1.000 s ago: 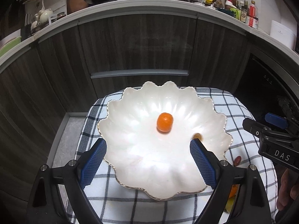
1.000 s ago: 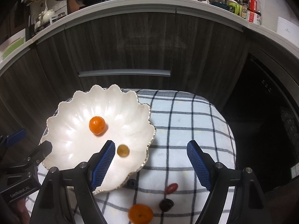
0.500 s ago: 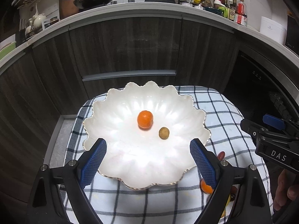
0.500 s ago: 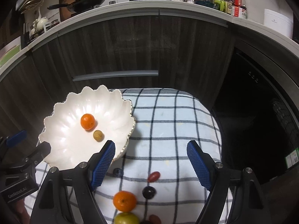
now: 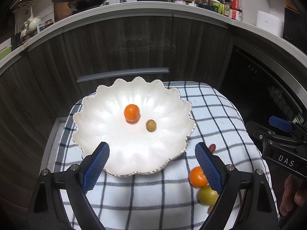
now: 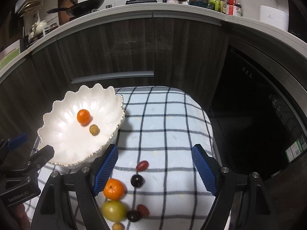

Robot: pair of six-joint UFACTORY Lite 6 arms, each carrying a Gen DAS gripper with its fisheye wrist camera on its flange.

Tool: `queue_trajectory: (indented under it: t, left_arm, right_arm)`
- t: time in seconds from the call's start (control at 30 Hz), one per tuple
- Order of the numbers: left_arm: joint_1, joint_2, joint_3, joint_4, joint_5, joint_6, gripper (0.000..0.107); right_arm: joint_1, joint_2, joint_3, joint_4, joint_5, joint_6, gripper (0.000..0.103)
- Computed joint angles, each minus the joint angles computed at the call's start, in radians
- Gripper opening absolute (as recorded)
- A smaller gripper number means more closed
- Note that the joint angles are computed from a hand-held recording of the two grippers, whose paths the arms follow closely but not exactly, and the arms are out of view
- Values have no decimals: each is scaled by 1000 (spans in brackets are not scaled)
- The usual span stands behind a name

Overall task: Organize fruits
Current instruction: 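Withdraw both tools from the bowl back toward the remaining fruits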

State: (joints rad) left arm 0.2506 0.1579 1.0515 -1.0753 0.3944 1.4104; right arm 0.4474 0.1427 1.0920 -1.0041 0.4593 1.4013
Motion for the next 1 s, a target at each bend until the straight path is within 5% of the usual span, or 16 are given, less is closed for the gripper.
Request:
queue_trajectory:
  t: [1.0]
  left_arm:
    - [-76,-243,-365,-164,-51,148,92]
  right_arm:
    - [24,-247,-372,-189,-59,165,80]
